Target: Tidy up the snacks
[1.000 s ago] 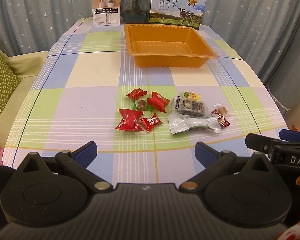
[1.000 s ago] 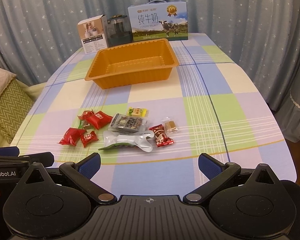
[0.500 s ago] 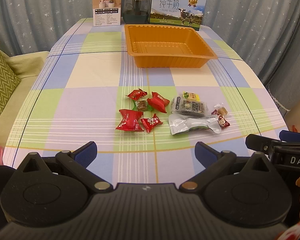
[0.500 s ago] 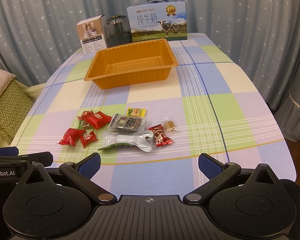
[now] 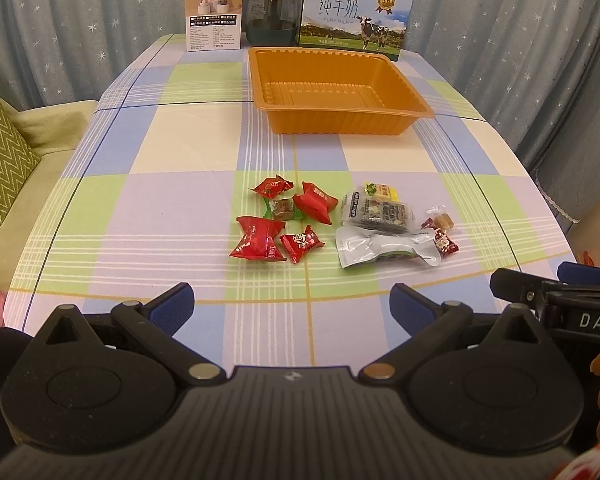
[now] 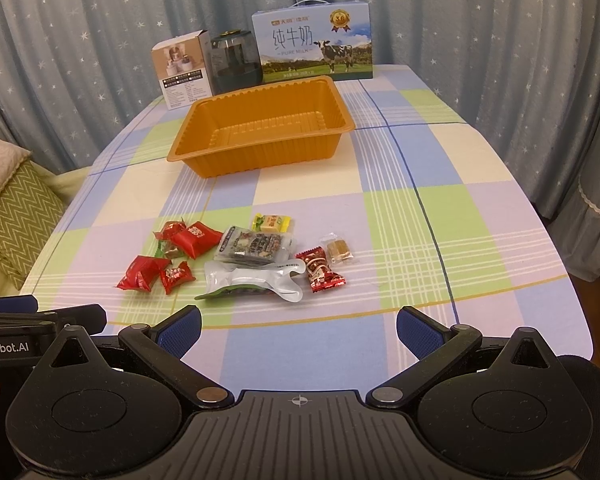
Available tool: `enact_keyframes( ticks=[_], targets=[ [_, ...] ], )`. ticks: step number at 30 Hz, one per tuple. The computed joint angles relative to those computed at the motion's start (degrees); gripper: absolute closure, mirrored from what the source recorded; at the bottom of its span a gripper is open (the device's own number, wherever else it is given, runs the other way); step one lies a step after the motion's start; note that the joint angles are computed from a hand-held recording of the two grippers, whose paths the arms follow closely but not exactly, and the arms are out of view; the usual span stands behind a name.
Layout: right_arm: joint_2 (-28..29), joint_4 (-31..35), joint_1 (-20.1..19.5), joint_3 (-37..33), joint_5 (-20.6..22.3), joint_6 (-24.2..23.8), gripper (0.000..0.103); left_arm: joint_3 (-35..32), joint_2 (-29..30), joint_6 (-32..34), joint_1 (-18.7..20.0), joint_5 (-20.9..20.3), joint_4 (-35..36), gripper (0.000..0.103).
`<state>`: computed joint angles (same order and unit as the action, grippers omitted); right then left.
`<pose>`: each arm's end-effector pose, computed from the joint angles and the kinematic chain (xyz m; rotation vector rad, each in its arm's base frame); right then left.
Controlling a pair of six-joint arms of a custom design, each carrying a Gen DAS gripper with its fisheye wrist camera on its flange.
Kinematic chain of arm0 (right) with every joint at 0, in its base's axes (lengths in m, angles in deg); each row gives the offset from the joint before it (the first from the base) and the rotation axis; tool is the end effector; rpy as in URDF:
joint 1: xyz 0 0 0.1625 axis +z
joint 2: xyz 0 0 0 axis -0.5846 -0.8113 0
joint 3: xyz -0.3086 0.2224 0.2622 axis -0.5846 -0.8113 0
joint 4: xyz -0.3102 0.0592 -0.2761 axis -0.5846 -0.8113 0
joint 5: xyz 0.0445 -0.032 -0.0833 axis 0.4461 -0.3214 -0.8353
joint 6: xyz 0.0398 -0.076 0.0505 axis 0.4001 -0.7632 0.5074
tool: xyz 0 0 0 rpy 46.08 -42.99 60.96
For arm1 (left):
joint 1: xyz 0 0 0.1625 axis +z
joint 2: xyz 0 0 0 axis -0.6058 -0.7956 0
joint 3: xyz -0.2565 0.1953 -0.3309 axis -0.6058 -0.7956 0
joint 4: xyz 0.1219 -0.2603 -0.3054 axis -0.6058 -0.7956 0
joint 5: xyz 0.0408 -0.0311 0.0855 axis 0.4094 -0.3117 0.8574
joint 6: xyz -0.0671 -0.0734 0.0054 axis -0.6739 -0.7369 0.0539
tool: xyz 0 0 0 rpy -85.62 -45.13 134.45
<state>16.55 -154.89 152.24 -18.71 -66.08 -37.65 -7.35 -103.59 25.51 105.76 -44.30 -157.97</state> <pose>0.4408 -0.7400 0.0355 0.2568 -2.3856 0.9221 -0.0909 -0.7670 0.4081 0.4542 2.3749 -0.7183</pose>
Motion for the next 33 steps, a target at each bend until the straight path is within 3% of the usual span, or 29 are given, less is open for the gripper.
enact_keyframes(
  ticks=[24, 33],
  targets=[
    [-0.18, -0.18, -0.09, 0.31, 0.16, 0.05, 0.0, 0.31, -0.17, -0.72, 0.06, -0.36, -0.13, 0.0],
    [-0.31, -2.09, -0.59, 1.36, 0.27, 0.13, 0.0, -1.26, 0.13, -2.25, 1.4, -3.74, 1.49, 0.0]
  ],
)
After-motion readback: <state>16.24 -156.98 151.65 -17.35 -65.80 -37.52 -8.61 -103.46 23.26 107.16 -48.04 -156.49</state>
